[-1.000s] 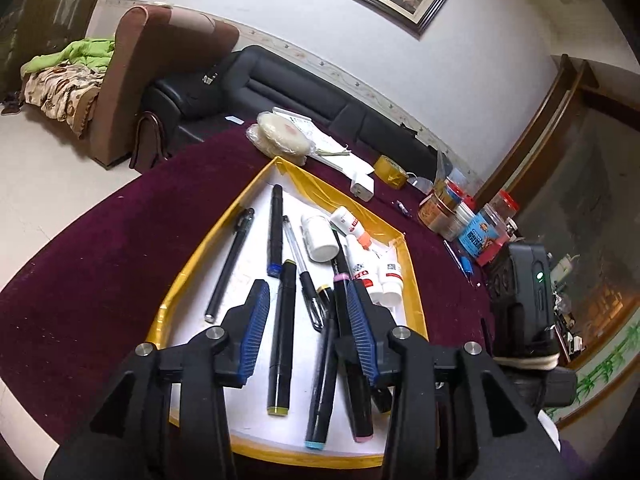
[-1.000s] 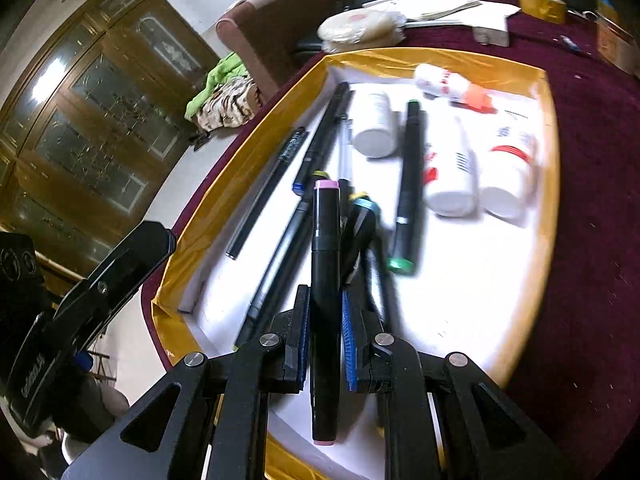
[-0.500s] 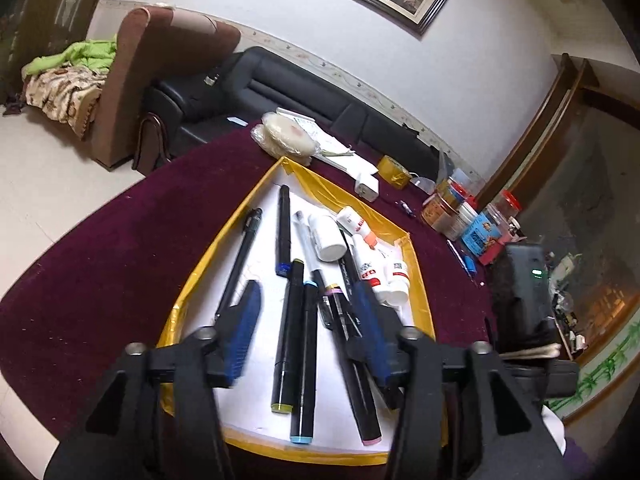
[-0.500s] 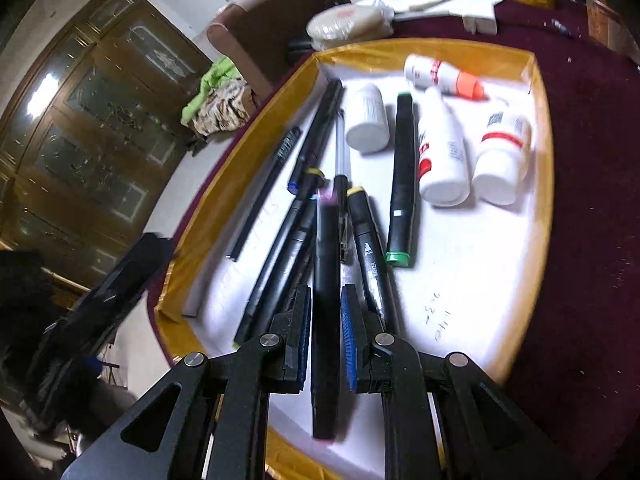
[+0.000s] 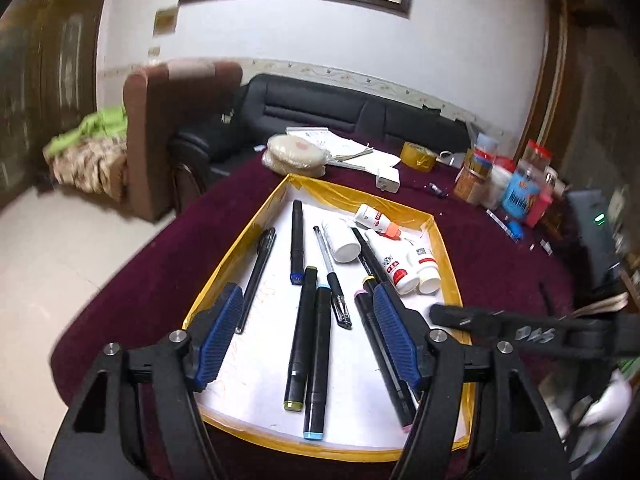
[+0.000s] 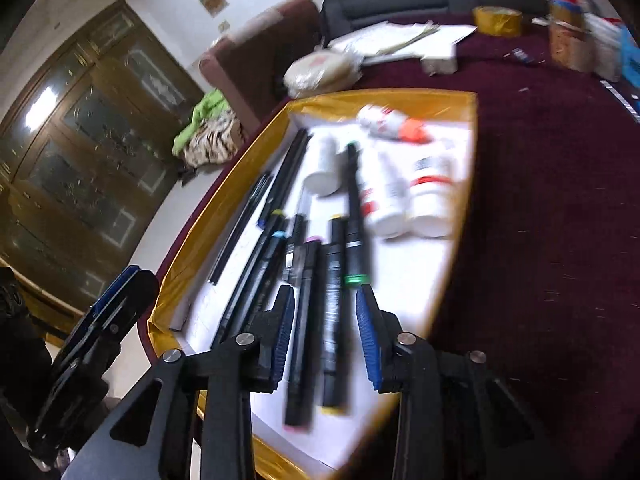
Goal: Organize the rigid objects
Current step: 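Move both grippers back to the carpet and grasp the clear pen with the right gripper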
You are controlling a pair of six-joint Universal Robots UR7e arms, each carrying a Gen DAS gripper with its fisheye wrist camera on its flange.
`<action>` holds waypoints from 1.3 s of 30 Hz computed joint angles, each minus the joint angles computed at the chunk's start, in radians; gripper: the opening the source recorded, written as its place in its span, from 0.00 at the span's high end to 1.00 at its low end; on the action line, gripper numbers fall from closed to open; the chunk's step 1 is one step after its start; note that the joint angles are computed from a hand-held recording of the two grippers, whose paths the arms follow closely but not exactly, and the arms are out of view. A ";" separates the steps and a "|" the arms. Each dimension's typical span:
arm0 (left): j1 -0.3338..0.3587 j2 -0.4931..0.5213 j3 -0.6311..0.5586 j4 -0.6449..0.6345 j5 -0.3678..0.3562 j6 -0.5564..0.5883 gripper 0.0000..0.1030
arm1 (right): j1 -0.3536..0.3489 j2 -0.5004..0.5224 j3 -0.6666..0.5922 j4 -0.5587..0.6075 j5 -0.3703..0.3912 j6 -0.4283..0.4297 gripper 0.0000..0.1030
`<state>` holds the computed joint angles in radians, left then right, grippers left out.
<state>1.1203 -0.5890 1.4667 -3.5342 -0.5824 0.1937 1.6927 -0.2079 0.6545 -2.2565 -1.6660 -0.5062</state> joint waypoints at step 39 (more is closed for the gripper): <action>-0.102 0.229 -0.322 0.587 -0.070 -0.088 0.30 | -0.295 -0.209 0.005 -0.196 0.016 0.188 0.65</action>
